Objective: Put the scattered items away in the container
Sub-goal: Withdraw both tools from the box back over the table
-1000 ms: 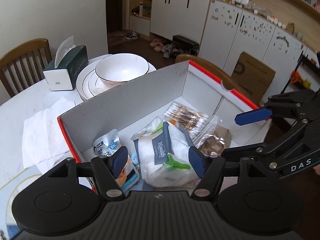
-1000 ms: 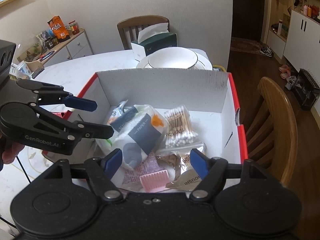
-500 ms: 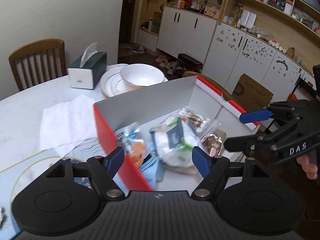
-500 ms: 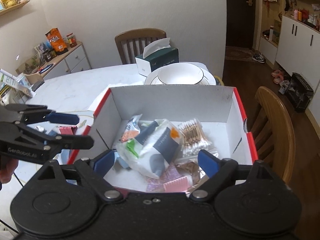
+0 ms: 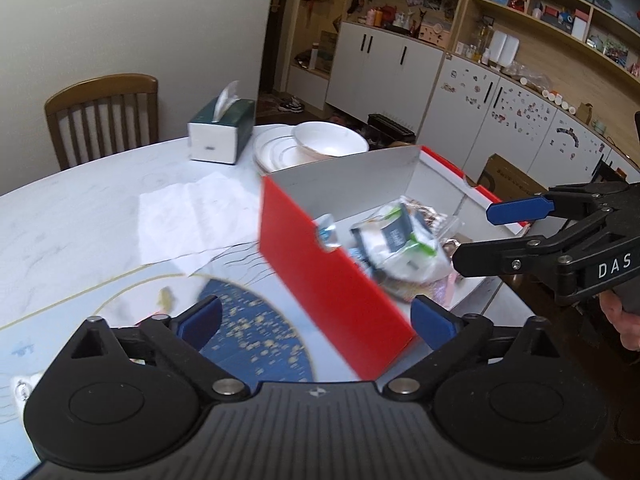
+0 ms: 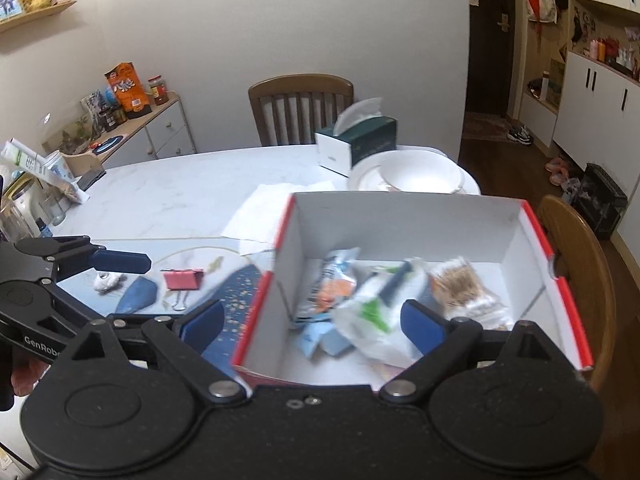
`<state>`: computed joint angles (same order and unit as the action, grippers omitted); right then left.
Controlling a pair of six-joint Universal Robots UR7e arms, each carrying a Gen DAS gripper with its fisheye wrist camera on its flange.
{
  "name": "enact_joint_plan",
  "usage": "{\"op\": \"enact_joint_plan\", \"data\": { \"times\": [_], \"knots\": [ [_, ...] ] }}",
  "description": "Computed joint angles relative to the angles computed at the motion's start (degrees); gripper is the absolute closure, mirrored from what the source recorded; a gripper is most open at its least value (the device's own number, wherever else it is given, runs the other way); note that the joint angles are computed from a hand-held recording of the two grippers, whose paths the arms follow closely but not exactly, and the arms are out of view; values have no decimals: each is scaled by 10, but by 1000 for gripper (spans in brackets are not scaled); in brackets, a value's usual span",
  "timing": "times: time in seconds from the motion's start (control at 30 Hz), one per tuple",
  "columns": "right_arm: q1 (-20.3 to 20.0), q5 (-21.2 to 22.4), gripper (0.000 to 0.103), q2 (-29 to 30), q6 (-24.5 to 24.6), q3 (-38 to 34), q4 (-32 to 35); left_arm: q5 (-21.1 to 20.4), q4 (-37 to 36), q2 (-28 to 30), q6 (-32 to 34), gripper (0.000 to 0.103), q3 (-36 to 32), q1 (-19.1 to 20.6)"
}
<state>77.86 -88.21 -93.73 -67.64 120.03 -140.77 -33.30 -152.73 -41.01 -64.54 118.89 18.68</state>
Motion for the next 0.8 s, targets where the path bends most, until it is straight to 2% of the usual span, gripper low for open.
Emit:
{"op": "enact_joint_plan", "data": {
  "times": [0.2,0.37,0.8],
  "knots": [
    [23,-2,6,-8,17,41,-28,2,40,-53,-80,0,64,-22],
    [46,-12,4,-4,30,78,-62,8,101,-99,-157,0,111,-41],
    [98,-50,4,47,20,154,-184,-2,269,-193,-324,0,188,-68]
  ]
}}
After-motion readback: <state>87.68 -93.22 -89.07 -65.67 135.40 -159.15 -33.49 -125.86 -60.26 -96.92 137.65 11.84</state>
